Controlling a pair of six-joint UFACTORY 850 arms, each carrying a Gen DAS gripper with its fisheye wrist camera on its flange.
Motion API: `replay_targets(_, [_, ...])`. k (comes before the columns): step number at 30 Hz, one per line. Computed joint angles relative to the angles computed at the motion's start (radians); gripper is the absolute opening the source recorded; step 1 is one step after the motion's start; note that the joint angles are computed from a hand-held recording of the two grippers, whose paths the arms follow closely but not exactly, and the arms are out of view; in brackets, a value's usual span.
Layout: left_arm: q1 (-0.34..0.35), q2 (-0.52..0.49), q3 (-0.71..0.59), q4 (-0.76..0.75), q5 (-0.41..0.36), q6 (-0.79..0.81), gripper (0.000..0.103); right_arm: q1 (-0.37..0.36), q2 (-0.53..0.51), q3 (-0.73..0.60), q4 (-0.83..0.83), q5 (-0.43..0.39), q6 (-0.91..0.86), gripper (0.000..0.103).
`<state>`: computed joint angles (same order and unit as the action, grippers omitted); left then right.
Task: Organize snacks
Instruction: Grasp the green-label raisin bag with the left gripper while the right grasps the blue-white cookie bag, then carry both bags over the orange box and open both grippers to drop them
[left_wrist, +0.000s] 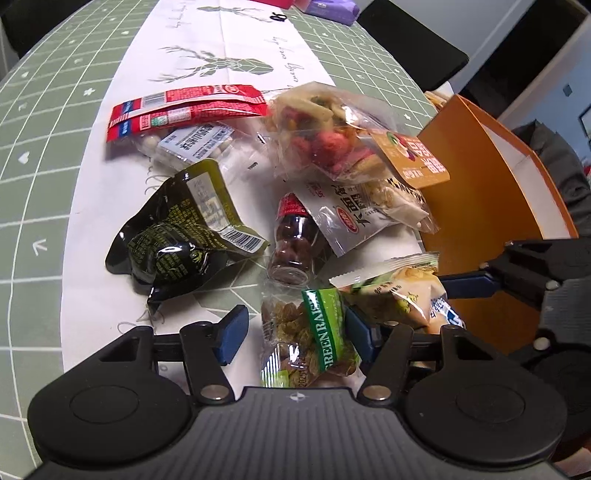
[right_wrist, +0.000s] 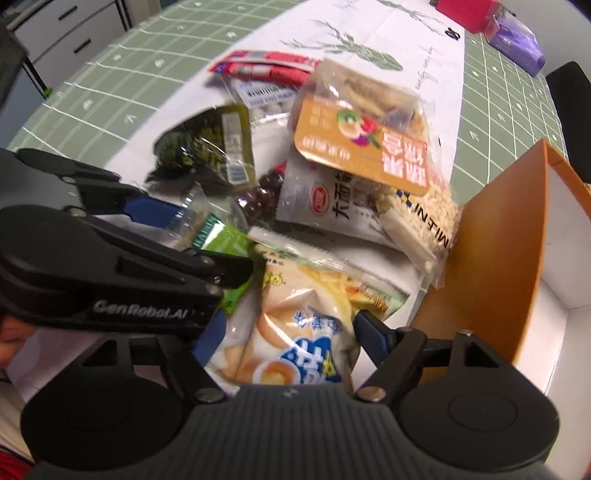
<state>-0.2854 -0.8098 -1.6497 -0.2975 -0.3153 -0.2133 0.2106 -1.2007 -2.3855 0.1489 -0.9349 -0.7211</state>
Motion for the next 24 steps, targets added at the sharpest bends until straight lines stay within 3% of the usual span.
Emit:
replay_targets(7, [-0.007,-0.001,-0.005,0.023,-0.008,-0.012,0.053,0.002,0.051,0.095,-0.025,0.083,-0.008,0.052])
replay_targets(12, [-0.016,0.03,0.034,0.115,0.002,-0.105,0.049,-0.01,0.081,0.132,0.025,0.071,-0.037,0.049])
replay_targets(24, [-0.056,0.169,0.146,0.475,-0.053,-0.372,0.044,-0.018,0.294,0.434,0.117,0.193,-0.236,0.048])
